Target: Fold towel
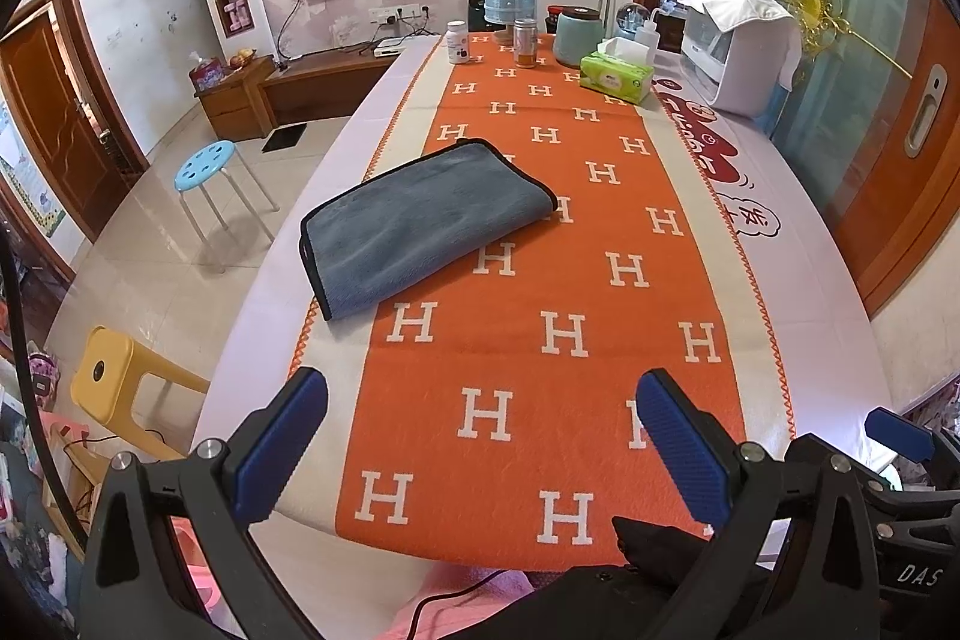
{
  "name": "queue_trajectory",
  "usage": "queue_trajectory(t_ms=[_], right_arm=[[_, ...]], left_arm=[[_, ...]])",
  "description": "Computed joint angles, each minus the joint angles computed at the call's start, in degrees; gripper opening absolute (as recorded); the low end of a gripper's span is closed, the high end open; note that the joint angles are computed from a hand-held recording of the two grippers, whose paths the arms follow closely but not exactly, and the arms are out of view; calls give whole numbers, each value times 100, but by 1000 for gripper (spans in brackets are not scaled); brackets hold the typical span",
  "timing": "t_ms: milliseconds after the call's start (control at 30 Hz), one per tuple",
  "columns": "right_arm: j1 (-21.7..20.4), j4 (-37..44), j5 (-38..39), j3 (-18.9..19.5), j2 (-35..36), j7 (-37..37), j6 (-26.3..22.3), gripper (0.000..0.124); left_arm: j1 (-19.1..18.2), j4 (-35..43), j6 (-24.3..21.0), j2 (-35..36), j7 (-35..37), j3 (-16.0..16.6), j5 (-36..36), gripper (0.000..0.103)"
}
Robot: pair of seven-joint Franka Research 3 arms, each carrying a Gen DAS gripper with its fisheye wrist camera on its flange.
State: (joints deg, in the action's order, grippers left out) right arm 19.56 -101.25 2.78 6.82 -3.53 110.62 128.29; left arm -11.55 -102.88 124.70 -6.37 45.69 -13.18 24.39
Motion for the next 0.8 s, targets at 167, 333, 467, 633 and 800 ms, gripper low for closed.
queue_trajectory(t_ms=[167,333,467,633,800], right_arm=[[1,20,3,-4,7,-5,-13,103],[0,40,0,-6,13,-3,-31,103],[-2,30,11,-9,12,-6,-31,103],[-2,35,11,-10,16,-3,-37,103],[-3,-20,19,-9,-11,8,-16,103]], left_arm=[[-6,24,-2,29,-11,-3,19,102],[-10,22,-2,29,-15,-3,21,102],[-13,28,-3,34,-13,-2,24,102],[-17,28,-4,37,-25,-6,31,102],[-23,69,-10,71,8,-2,21,102]])
